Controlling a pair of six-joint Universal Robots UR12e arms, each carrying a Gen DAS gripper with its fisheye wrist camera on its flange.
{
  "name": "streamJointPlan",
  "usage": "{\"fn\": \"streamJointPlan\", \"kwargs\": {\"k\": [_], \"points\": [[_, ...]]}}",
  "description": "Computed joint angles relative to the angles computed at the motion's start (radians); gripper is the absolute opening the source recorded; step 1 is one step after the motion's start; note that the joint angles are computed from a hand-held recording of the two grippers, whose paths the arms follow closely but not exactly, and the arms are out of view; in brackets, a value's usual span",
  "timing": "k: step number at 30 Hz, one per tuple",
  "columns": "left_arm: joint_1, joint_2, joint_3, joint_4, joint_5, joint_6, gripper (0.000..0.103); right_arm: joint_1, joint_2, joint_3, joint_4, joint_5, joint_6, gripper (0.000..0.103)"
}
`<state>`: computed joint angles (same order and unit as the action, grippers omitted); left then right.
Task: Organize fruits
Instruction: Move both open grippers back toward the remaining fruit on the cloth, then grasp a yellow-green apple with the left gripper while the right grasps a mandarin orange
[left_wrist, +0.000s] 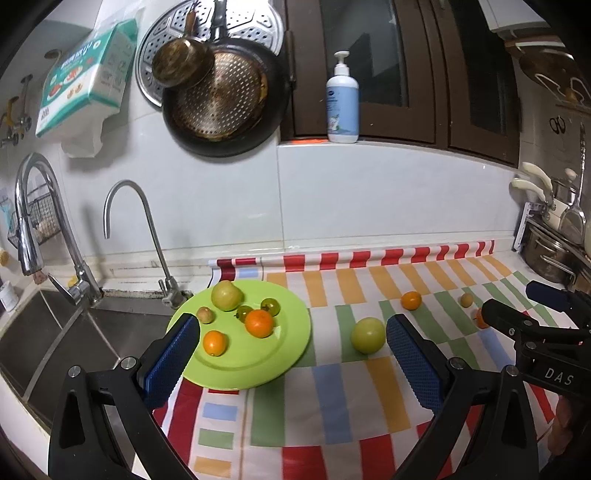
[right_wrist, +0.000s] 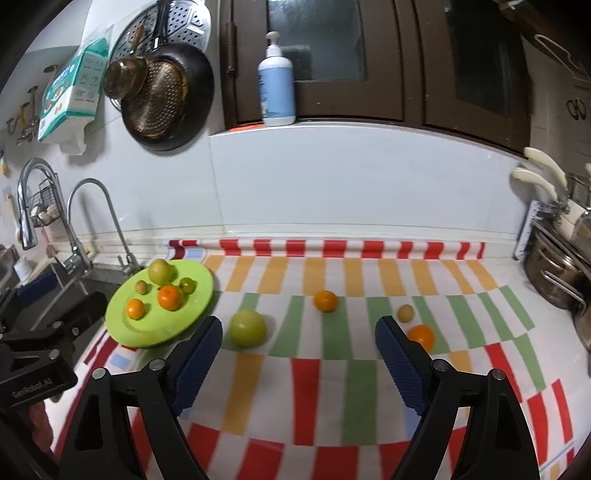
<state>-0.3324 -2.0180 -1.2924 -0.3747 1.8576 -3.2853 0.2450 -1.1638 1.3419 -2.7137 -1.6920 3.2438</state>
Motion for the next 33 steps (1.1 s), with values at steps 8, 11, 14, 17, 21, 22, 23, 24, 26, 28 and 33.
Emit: {"fn": "streamJointPlan", "kwargs": {"k": [8,11,14,17,21,22,23,24,26,28,33], "points": [[-0.031,-0.016,0.007,0.027,0.045,-0.016,0.103,-0.023,-0.031,0.052,-0.033,-0.029,0.014,0.086],[-0.039,-0.028,0.017,0.035,0.056,-0.017,0.103,-0.031,-0.035,0.061,-0.040,-0.044,0.027,0.086],[-0.046,-0.042,0.032,0.030,0.067,-0.014,0.103,-0.039,-0.033,0.063,-0.038,-0.058,0.045,0.086],[-0.050,-0.055,0.048,0.012,0.071,-0.011,0.103,-0.048,-0.031,0.063,-0.028,-0.067,0.062,0.086],[-0.051,-0.076,0.079,-0.049,0.059,-0.036,0.103,-0.059,-0.021,0.058,-0.015,-0.081,0.081,0.086],[-0.050,-0.079,0.084,-0.064,0.055,-0.045,0.103,-0.062,-0.017,0.055,-0.007,-0.081,0.087,0.086],[-0.049,-0.086,0.096,-0.092,0.049,-0.063,0.103,-0.066,-0.013,0.051,0.001,-0.076,0.094,0.086],[-0.049,-0.092,0.104,-0.105,0.046,-0.067,0.103,-0.069,-0.010,0.050,0.006,-0.072,0.098,0.086],[-0.049,-0.107,0.121,-0.125,0.045,-0.063,0.103,-0.075,-0.001,0.043,0.017,-0.067,0.107,0.086],[-0.047,-0.121,0.138,-0.146,0.036,-0.061,0.103,-0.079,0.008,0.035,0.035,-0.060,0.114,0.086],[-0.043,-0.156,0.182,-0.204,0.027,-0.056,0.103,-0.088,0.039,0.005,0.087,-0.065,0.137,0.086]]}}
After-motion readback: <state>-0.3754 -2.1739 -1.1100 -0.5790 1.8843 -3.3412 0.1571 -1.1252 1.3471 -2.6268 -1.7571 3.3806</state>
